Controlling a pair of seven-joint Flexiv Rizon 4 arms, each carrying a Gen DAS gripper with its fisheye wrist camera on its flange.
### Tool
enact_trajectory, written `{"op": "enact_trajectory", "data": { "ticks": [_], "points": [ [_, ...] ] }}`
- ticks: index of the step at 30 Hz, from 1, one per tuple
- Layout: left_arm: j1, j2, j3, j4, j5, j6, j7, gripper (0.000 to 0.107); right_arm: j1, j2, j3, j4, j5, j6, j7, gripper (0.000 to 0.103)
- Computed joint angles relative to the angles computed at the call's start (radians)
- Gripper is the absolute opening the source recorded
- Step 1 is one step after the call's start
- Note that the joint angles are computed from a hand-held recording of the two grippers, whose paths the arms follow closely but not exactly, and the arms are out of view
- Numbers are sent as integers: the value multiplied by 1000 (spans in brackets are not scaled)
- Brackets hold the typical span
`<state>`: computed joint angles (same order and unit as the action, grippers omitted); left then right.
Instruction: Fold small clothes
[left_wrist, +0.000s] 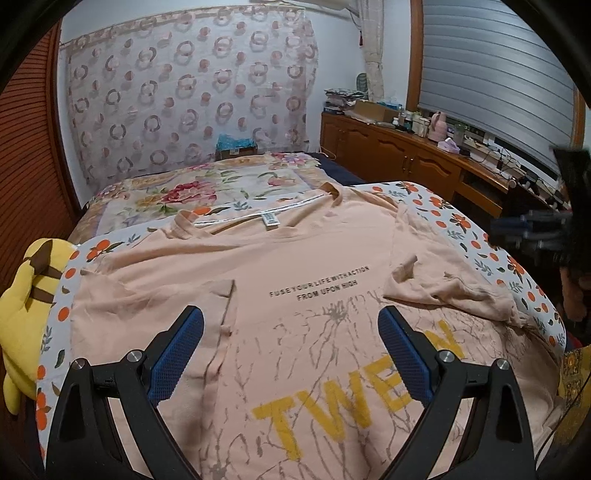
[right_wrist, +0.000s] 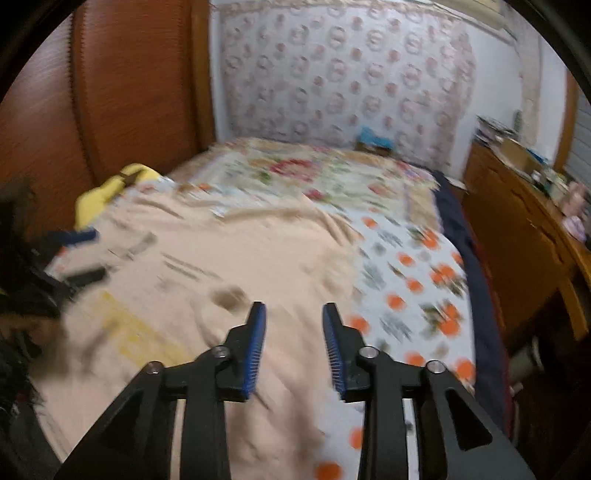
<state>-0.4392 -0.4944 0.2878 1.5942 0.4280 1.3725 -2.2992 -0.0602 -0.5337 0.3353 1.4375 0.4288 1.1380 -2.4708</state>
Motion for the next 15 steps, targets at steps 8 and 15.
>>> {"op": "enact_trajectory", "data": {
  "ticks": [8, 15],
  "points": [
    [6, -20, -34, -21, -28, -13, 40, 96, -17, 11, -37, 54, -8, -66, 106, 36],
    [-10, -25, -25, -31, -29, -23, 41, 96, -36, 47, -25, 72, 52, -140, 55, 35]
  ]
}}
